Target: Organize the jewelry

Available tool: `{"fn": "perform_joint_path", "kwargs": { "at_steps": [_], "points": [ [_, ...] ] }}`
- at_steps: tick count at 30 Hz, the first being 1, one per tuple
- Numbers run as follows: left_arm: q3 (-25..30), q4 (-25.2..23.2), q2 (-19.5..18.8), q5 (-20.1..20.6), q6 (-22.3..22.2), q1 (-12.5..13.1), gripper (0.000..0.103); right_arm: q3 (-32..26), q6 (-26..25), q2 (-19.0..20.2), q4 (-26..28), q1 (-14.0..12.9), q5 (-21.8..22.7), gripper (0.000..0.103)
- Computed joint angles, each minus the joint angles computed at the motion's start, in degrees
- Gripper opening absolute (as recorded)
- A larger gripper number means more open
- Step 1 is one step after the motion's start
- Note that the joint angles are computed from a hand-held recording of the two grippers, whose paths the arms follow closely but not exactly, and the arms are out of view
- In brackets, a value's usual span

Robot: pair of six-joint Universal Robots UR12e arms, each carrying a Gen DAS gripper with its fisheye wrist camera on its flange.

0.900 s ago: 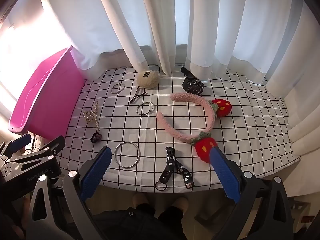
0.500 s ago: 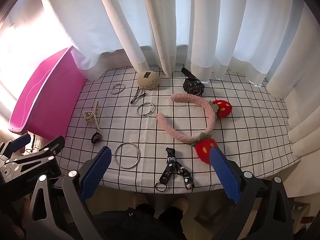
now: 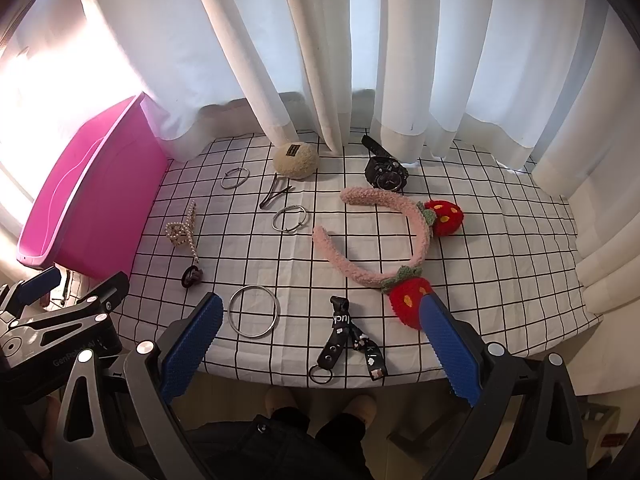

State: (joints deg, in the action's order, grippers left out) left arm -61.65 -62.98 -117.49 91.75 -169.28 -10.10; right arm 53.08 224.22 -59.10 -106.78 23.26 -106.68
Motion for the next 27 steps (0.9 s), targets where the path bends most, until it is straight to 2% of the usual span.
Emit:
{"fn": "perform_joint_path", "kwargs": {
  "at_steps": [27],
  "points": [
    [-0.46,0.57,0.23,0.04,0.08,-0.06,0.097,0.07,0.10,-0.10,-0.06,0.02,-0.18,0.094]
  ]
}}
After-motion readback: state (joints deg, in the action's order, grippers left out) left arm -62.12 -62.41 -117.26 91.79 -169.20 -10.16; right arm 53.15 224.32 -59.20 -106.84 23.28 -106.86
